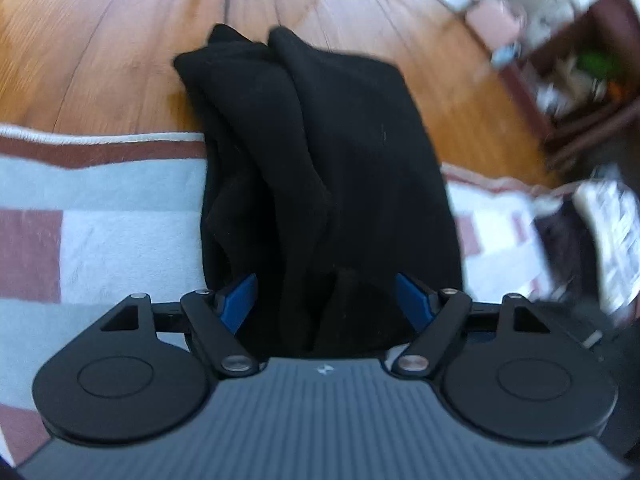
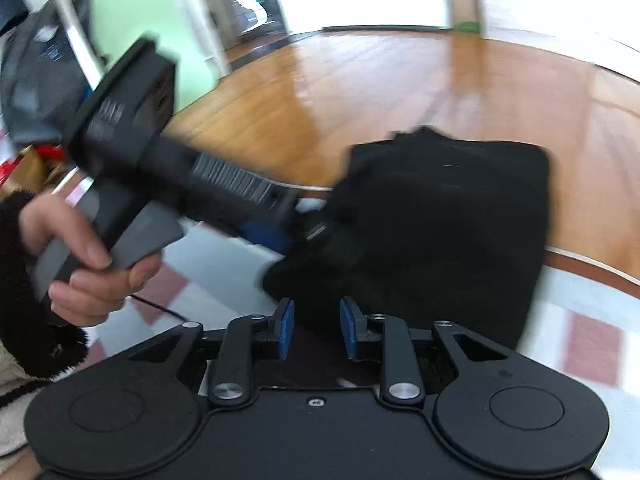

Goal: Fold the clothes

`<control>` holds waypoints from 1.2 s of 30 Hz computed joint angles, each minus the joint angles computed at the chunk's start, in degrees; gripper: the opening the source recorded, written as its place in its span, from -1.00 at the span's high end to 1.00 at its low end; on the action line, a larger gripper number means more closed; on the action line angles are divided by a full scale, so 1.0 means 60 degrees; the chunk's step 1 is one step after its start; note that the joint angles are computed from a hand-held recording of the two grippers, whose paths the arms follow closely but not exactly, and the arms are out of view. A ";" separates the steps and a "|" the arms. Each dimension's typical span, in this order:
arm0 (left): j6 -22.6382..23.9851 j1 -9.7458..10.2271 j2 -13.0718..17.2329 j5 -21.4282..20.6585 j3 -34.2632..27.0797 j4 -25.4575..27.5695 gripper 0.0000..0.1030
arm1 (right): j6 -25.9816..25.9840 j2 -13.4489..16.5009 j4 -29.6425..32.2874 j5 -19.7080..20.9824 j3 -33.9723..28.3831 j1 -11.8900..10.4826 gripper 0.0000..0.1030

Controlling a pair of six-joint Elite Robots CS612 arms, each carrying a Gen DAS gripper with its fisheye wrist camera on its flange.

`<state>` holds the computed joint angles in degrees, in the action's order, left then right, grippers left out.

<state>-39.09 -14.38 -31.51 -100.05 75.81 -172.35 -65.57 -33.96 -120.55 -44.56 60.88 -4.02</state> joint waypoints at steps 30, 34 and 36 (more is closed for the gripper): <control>-0.1087 -0.0040 -0.0773 0.1142 0.1432 -0.2383 0.54 | 0.0031 0.0072 -0.4549 -0.1636 0.0982 -0.0061 0.76; -0.0749 -0.0107 -0.0644 0.0800 0.1027 -0.1112 0.10 | 0.0166 0.0062 -0.4711 -0.1548 0.1039 -0.0059 0.75; -0.0798 -0.0113 -0.0547 0.0678 0.0862 -0.0512 -0.01 | 0.0123 0.0068 -0.4778 -0.1544 0.1065 -0.0061 0.75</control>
